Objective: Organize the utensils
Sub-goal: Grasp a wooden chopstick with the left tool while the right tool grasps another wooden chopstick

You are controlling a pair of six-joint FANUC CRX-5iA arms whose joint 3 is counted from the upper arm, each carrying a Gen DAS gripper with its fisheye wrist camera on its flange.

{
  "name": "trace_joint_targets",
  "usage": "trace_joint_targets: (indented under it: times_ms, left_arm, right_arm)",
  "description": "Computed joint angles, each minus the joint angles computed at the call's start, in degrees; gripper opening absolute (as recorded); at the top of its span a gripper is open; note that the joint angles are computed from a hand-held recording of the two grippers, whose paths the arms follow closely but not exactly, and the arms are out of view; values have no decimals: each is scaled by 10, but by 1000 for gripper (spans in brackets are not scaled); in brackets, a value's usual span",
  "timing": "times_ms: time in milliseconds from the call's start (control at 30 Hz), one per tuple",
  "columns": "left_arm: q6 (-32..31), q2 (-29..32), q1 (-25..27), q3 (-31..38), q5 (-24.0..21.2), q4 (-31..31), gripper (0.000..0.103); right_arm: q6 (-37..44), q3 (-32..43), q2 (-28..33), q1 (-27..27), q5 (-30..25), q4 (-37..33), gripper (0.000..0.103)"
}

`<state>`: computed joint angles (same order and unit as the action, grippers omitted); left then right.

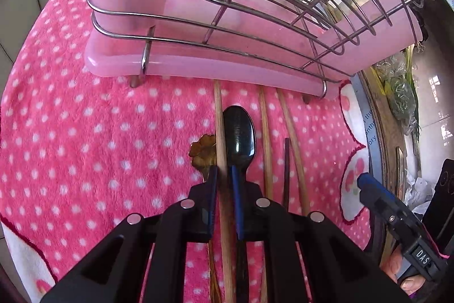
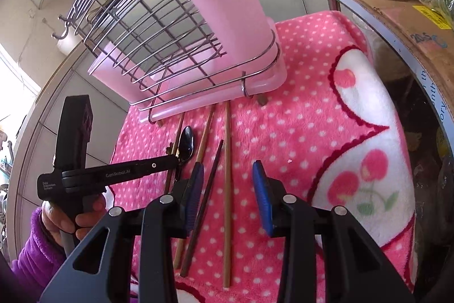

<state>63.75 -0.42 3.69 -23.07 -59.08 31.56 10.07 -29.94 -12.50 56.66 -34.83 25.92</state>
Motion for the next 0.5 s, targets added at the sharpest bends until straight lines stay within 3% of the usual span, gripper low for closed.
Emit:
trace_joint_targets:
  times_ms: [500]
  left_arm:
    - [-23,-87,89,-52,-53,6,6]
  right_arm:
    - [67,45,39,34,-66,-85,23]
